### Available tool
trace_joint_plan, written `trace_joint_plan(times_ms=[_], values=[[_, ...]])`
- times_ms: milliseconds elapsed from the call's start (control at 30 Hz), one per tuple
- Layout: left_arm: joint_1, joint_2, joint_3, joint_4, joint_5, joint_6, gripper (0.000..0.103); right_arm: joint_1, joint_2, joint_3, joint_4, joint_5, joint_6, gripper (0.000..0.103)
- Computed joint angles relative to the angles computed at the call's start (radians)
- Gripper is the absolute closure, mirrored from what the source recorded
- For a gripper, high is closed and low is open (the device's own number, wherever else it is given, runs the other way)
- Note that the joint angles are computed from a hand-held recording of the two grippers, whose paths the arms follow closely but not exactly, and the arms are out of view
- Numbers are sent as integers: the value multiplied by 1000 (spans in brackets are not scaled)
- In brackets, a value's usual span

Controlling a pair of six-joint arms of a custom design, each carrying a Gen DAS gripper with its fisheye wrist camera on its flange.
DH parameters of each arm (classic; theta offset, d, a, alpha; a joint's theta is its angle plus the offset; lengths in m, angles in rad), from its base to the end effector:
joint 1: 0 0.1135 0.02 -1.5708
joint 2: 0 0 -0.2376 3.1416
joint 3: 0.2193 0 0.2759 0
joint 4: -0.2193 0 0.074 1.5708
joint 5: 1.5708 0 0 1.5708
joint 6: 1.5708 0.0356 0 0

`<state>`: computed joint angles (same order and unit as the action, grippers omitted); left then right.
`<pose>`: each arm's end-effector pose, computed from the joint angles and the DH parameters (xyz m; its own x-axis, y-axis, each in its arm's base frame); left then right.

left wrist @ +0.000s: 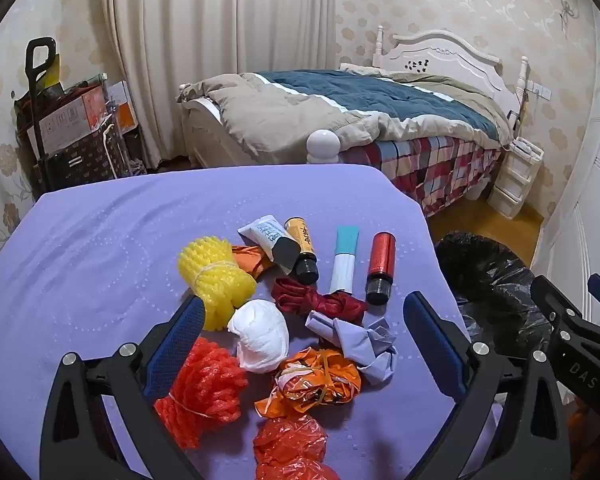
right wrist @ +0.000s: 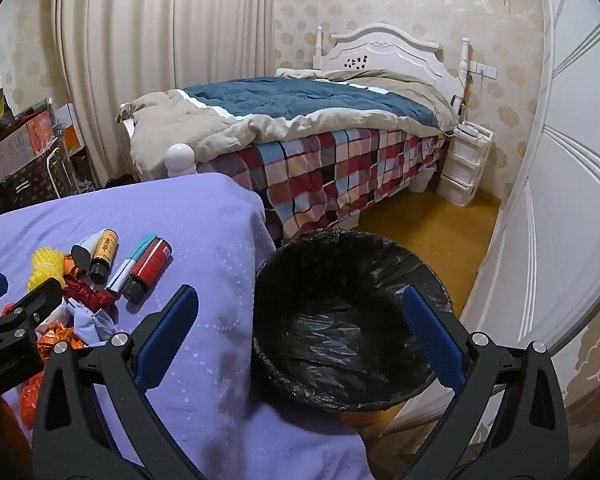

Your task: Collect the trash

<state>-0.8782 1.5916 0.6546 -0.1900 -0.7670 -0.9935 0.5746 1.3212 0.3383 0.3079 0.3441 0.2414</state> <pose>0.1950 -0.1963 0.0796 -0.6196 -0.1981 -0.7595 -0.2846 0.9585 -0.0177 0.2118 0.1228 0.0858 -0.5788 -0.1066 -0.8085 -0.1567 0.9875 -0.0181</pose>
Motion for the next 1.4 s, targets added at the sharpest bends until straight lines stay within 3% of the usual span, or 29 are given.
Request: trace_joint_plan(times_ms=[133,1400], values=[[10,-1,-3,11,29,10,6,-8,4,1,3,-13,1,3],[-10,-51,-21,-60,-7,-46,6,-2,-7,3,-21,-14,13,3]])
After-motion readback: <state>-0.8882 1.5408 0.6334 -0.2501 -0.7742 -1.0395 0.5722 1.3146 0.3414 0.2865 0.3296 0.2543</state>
